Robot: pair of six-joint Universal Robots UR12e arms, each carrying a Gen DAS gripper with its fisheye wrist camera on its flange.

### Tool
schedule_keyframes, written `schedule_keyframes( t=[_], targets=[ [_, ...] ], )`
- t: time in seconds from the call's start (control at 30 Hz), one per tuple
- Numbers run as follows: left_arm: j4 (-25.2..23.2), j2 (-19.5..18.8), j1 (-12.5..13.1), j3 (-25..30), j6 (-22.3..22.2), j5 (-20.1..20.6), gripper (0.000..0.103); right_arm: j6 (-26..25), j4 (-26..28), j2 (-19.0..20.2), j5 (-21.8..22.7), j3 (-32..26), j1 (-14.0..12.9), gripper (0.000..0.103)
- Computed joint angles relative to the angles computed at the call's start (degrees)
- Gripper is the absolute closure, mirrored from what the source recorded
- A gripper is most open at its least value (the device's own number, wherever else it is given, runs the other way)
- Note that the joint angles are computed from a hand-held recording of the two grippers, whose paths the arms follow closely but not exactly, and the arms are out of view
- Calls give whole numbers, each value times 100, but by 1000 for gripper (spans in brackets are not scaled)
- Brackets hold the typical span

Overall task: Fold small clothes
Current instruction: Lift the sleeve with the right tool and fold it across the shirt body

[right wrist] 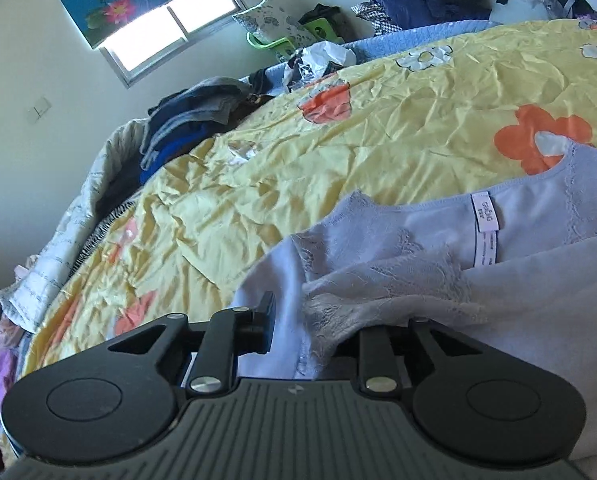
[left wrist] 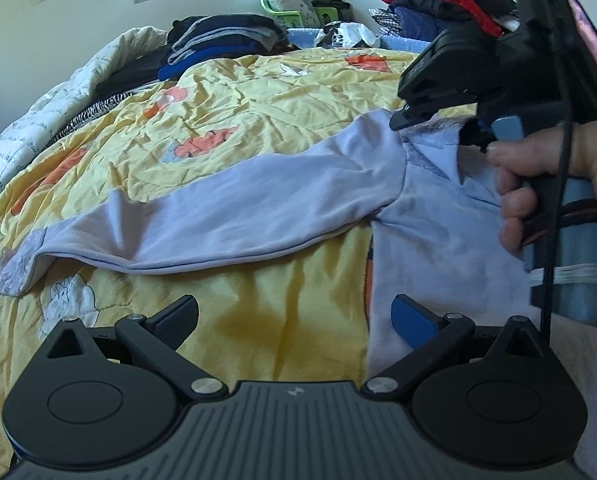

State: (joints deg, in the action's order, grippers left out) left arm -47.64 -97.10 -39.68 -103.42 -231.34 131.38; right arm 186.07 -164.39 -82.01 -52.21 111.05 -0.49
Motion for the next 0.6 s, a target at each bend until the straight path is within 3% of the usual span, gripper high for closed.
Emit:
schedule_keyframes(
  t=[0.13,0.23,0.33,0.37,0.43,0.47,0.53,0.6],
  targets=[
    [-11,21,17,-22,-25,-18,0,-36,147,-7,70,-55,26,75],
    [-63,31,10,-27,-21,35,0,-121,59,21,-161,-104,132,88],
    [-121,61,28,-51,-100,31,0,-141,98,76,-138,-190,203,87],
    [-138,73,37,-60,-134,15,0,-224,153,91,-186,-230,239,84],
    [-150,101,50,-84,-178,-1,0,-498,502,86,-387,-351,335,40],
    [-155,108,48,-90,-187,8,0,-628,627,73,-372,-390,353,35],
    [-169,113,49,-98,-191,31,0,-897,361,28,-425,-352,393,34],
    [-188,116,61,-99,-208,6,0,-1474,263,-37,-840,-376,526,33]
  ],
)
